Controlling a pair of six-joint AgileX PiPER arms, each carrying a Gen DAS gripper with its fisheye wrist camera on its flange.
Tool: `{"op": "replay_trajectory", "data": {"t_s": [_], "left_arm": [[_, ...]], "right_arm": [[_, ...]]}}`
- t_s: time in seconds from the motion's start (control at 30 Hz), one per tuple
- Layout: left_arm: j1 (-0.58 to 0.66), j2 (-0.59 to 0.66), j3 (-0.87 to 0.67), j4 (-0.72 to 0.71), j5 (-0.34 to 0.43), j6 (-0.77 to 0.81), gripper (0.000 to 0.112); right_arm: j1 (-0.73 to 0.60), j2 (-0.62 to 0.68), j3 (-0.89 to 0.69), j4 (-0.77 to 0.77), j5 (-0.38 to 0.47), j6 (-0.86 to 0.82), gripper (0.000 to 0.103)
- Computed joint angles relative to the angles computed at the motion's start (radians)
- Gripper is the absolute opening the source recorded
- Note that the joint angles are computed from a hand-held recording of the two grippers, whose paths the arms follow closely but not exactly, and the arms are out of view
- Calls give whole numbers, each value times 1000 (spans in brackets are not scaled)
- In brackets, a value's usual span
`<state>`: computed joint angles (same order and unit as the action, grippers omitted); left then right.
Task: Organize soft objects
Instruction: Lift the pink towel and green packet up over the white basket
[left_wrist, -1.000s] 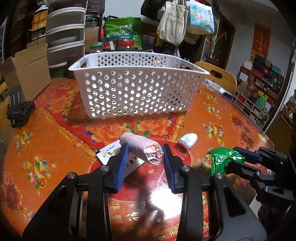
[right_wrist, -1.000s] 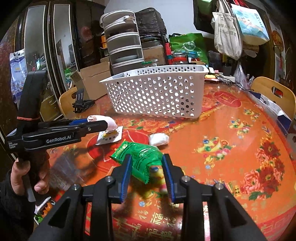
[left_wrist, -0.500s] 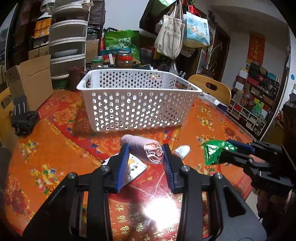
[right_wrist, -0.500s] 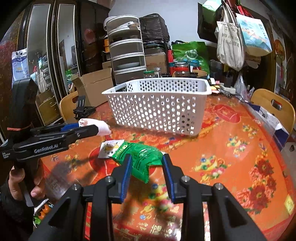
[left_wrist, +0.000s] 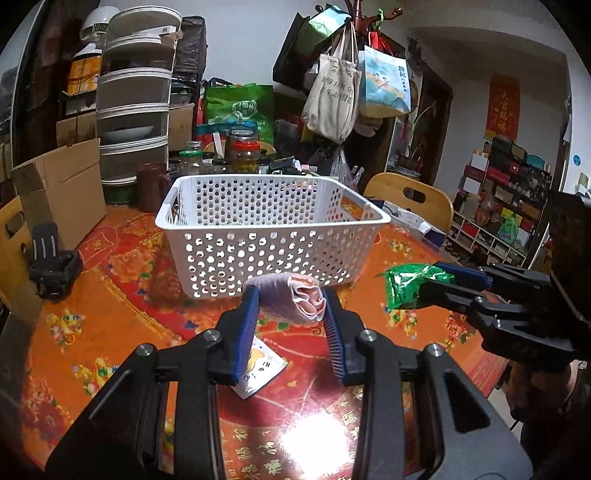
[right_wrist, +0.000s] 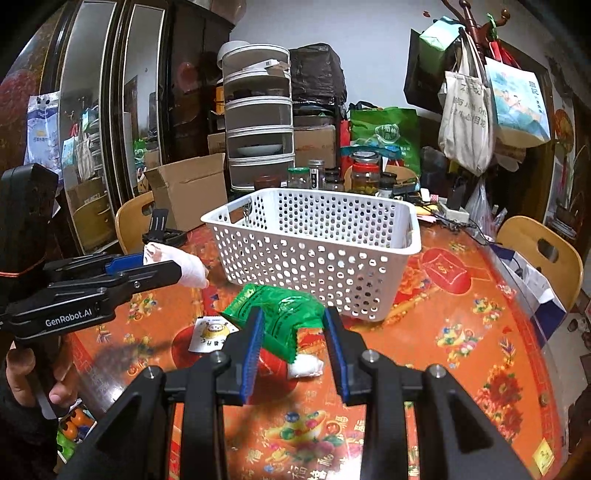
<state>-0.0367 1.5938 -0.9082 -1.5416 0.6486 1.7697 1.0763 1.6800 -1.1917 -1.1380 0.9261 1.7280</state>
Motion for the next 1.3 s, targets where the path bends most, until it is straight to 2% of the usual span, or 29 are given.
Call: {"op": "replay_trajectory", "data": {"t_s": [0.1,0.2,0.6,0.77,1.0,1.13,1.23,1.3], "left_arm": [[-1,-9,-13,10,3,-21,31],[-5,-14,-42,36,11,-61,21],[-42,34,-170,113,-26,-183,20],[-65,66,-270,189,-38,-294,20],[-93,189,-519,385,-24,-571,20],[-116,289,-705,537,-7,-759,20],[-133,390,-887,671,39,-929,20],[-151,492,-1071,798,95,-1081,20]], "right_arm": [[-3,-1,-7,1,-1,-11,32],[-14,-14,-10,2,-6,-26,32],[-67,-63,-13,16,-28,-81,32],[-125,-71,-48,50,-65,-154,32],[-253,-48,-130,155,-153,-302,32],[-315,-8,-202,219,-167,-395,32],[-374,33,-264,279,-180,-468,32],[-417,69,-314,331,-184,-526,32]]}}
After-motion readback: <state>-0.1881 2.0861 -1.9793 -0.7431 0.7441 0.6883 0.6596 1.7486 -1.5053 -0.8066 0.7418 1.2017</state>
